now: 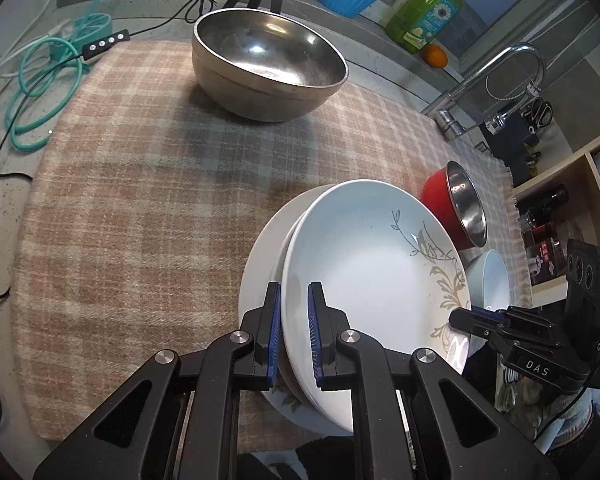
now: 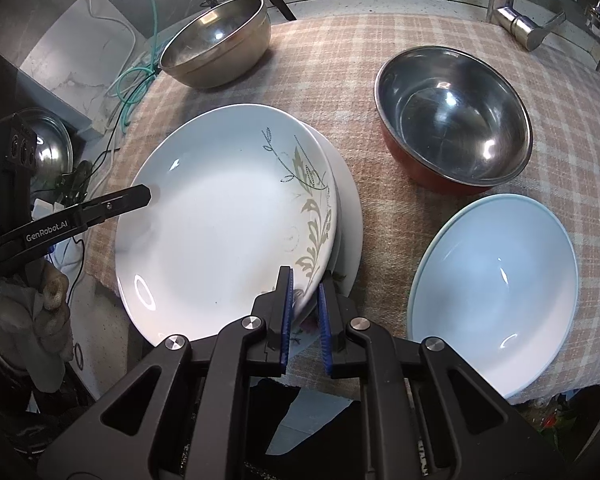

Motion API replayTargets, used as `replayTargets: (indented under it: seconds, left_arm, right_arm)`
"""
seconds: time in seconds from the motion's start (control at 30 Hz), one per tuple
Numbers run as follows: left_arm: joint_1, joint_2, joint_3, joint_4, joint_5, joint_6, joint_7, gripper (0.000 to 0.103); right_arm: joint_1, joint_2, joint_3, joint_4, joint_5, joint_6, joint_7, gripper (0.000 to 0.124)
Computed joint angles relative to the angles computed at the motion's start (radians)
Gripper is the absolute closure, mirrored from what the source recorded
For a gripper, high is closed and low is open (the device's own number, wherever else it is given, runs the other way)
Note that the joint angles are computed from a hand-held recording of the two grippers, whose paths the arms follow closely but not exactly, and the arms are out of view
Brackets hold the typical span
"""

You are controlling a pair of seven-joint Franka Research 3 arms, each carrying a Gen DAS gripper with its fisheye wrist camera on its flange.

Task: Organize plates and bowls
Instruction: 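Set the gold-leaf plate down on the stack and open both tools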

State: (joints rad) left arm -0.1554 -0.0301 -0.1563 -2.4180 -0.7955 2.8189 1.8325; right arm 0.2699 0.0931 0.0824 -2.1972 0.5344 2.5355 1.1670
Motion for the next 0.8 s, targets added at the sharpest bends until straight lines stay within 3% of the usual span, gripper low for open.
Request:
replayTargets:
  seconds: [0.37,0.57,0.63,0.8]
  left_arm:
    - [0.003,0.009,-0.006,0.006,0.055,0.005,-0.032,0.092]
    - [0.006,0.001,-0.001,0.003,0.084,-0.002,-0.045,0.090]
    - [0.006,0.002,0.000,0.005,0.087,-0.004,-0.040,0.088]
    - [0.008,0.001,0.001,0.008,0.084,-0.014,-0.034,0.088]
  right_arm:
    - [0.010,0.000,0.000,-0.002,-0.068,-0.006,0.016,0.105]
    - [0.018,-0.008,0.005,-0.009,-0.073,0.011,0.007,0.093]
    - [0.016,-0.008,0.005,-0.006,-0.054,0.013,0.001,0.081]
    - [0.013,-0.025,0.001,-0.008,-0.040,0.016,0.004,0.077]
